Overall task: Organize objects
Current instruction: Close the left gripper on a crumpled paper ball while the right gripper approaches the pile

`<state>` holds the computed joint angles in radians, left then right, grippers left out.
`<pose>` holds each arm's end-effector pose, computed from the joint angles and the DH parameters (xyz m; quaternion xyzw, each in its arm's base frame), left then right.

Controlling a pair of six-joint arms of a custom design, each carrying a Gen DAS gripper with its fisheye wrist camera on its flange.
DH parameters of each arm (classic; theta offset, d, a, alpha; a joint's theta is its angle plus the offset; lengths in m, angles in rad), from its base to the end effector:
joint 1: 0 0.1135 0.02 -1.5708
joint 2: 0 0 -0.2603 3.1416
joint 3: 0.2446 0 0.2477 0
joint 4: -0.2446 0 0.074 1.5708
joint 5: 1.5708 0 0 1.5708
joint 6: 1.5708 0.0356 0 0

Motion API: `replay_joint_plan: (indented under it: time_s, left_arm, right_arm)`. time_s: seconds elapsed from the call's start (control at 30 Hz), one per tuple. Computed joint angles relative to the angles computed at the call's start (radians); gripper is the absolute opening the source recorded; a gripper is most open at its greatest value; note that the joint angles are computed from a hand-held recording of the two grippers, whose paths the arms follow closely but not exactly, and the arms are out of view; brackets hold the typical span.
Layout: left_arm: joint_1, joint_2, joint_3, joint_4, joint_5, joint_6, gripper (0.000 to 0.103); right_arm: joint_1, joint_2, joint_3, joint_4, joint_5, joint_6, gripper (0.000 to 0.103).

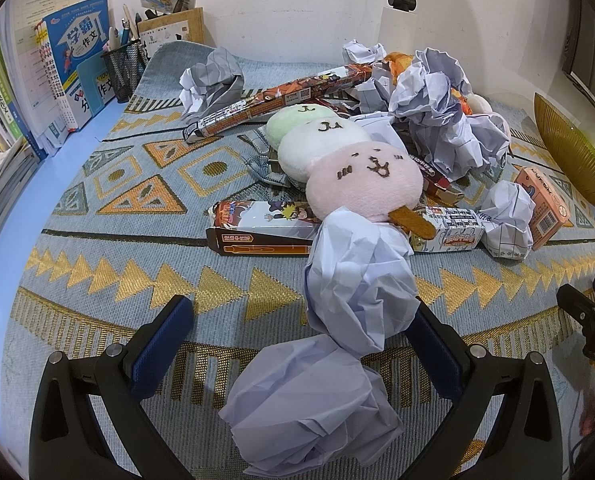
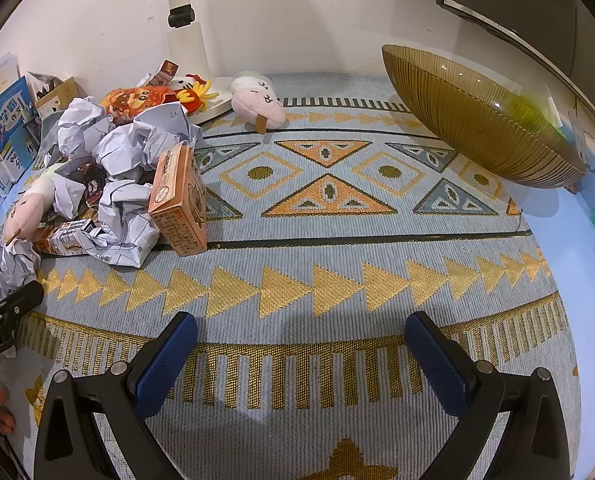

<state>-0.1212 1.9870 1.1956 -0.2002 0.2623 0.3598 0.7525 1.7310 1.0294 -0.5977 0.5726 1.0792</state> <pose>0.3921 -0.0571 0.1321 0.2626 0.9139 -0.0907 0.2960 0.2407 0.1989 0.1611 0.1923 0.9316 -0.0675 0.3010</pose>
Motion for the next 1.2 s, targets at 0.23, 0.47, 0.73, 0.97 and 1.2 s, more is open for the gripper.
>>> replay_joint_plan:
  time_s: [0.23, 0.47, 0.73, 0.97, 1.2]
  left_arm:
    - [0.0, 0.0, 0.0, 0.0, 0.0, -0.001, 0.103]
    - [0.0, 0.0, 0.001, -0.001, 0.001, 0.0, 0.103]
    - [0.052, -0.009, 0.017, -0.083, 0.088, 0.097, 0.102]
    - [0.097, -0.058, -0.049, -0.098, 0.116, 0.201, 0.102]
    - [0.088, -0.062, -0.086, -0.02, 0.1, 0.169, 0.103]
  right_arm:
    - [0.0, 0.0, 0.0, 0.0, 0.0, 0.0, 0.103]
    - [0.0, 0.001, 0.002, -0.001, 0.0, 0.001, 0.103]
    - [0.0, 0.001, 0.003, -0.001, -0.001, 0.001, 0.103]
    - [0.0, 0.001, 0.003, -0.002, -0.001, 0.001, 0.103]
    - [-0.003, 0.001, -0.009, 0.083, -0.033, -0.096, 0.103]
